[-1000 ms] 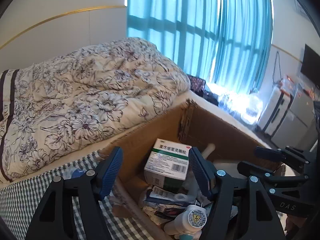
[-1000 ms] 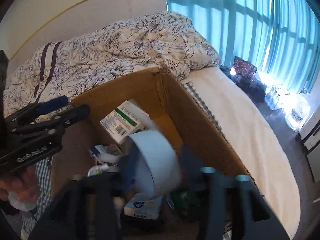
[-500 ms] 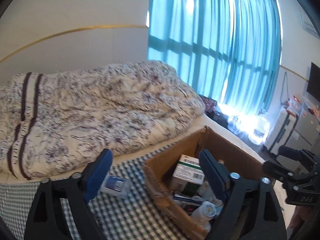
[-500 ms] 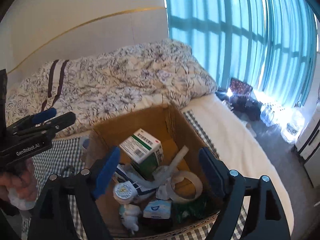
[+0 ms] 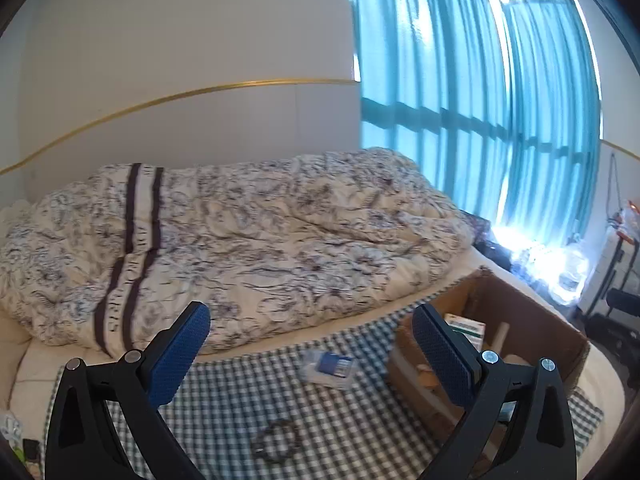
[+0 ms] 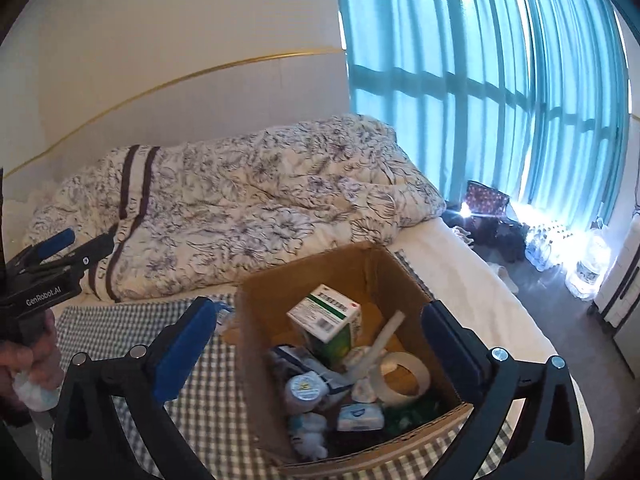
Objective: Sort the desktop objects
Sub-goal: 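Move both tools back toward the bead bracelet and clear bottle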
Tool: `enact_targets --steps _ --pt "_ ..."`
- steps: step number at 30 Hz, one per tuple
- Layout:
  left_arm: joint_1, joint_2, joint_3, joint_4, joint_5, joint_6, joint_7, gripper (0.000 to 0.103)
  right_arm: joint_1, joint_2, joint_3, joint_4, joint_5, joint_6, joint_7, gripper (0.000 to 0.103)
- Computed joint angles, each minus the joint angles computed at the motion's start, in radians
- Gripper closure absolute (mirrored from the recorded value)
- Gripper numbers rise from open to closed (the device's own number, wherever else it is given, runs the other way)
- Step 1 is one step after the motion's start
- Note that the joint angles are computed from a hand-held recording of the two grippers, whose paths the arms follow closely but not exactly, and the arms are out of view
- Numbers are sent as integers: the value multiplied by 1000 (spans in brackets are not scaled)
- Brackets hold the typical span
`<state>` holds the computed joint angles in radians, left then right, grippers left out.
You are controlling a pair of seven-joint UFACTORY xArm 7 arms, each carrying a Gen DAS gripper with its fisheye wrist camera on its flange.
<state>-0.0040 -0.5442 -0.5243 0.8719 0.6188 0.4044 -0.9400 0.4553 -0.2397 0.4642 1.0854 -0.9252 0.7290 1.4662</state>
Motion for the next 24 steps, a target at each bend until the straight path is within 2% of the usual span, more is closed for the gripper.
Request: enact_targets --steps 3,9,13,17,22,24 --pt "2 -49 21 -37 -6 6 -5 0 15 28 2 21 15 -13 -33 0" --pt "-60 -76 99 -85 -107 50 72 0 88 115 22 108 -55 105 -33 0" --pt "-80 -104 135 -135 -156 52 113 0 140 151 -10 132 -85 76 -12 0" --pt "-85 -112 149 -175 -204 64 132 0 190 211 -40 178 -96 54 -39 0" --pt "-55 -98 124 -199 -198 110 123 0 250 283 -83 233 -104 31 -82 0" --pt "-69 -93 144 -232 -198 74 134 0 271 311 -103 252 -94 18 -96 0"
